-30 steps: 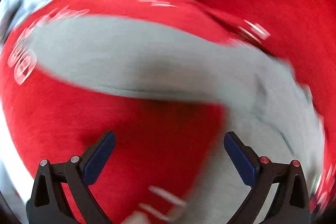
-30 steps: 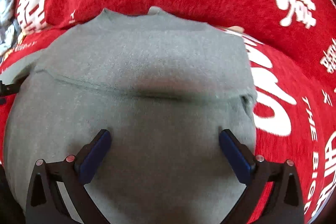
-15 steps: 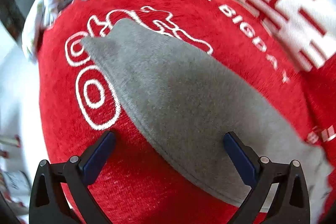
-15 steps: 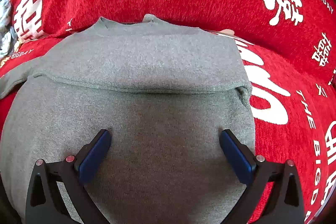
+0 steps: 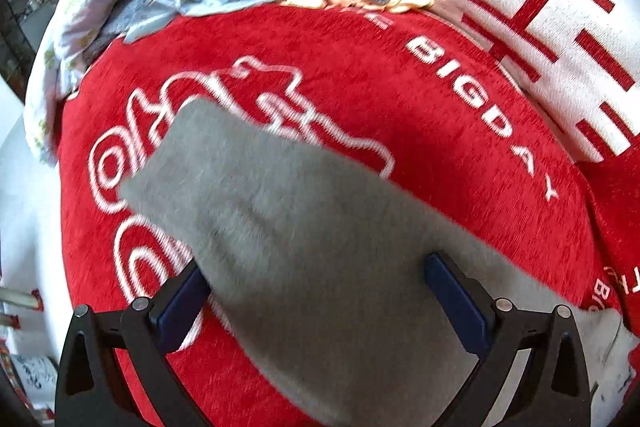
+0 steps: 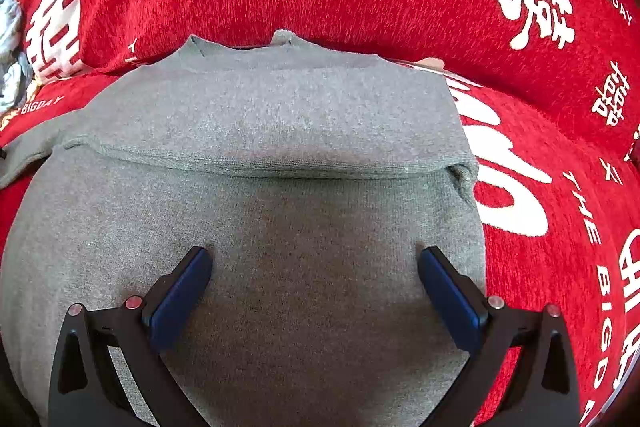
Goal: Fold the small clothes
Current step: 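Grasp the other sleeve cuff with the left tool and fold it across the body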
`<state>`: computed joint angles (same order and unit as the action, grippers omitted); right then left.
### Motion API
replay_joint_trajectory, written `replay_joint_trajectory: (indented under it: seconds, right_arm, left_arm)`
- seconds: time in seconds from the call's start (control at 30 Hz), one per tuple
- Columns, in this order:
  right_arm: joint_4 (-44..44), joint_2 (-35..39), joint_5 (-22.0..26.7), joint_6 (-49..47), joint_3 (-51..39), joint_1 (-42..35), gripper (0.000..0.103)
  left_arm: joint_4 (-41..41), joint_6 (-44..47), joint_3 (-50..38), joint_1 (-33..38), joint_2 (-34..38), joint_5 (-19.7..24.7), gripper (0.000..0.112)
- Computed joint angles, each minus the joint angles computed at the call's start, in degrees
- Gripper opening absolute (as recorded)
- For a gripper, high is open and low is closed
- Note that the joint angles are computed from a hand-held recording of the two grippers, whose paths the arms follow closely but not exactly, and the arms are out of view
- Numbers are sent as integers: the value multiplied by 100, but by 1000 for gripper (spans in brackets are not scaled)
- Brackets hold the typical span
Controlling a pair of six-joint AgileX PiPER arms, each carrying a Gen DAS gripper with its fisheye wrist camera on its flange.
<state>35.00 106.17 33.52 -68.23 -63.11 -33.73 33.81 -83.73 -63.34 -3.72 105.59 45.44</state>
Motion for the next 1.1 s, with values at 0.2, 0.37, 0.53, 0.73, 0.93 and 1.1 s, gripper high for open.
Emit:
replay_joint_trajectory:
  seconds: [0.2, 0.37, 0.53, 0.73, 0.93, 1.1]
  right_arm:
    - [-23, -10, -4, 27, 4, 8, 103]
    - [-652, 10, 842, 973, -534, 226, 103]
    - [-532, -158, 714, 612, -683, 1339, 102]
    - [-1370, 1334, 1377, 2686, -2716, 2642, 102]
    - [-2346, 2758, 2021, 4166, -4551, 3725, 102]
    - [-2815, 2951, 1672, 4398, -4761, 4153, 103]
  left_arm:
    - [243, -244, 409, -69, -480, -518, 13]
    - [701, -708, 414, -533, -594, -300, 12]
    - [964, -494, -61, -1377, -439, 60, 12]
    - [1119, -161, -677, -2192, -537, 445, 12]
    - [1074, 222, -1003, -2498, -797, 439, 12]
    - [764, 671, -1382, -2639, -772, 336, 12]
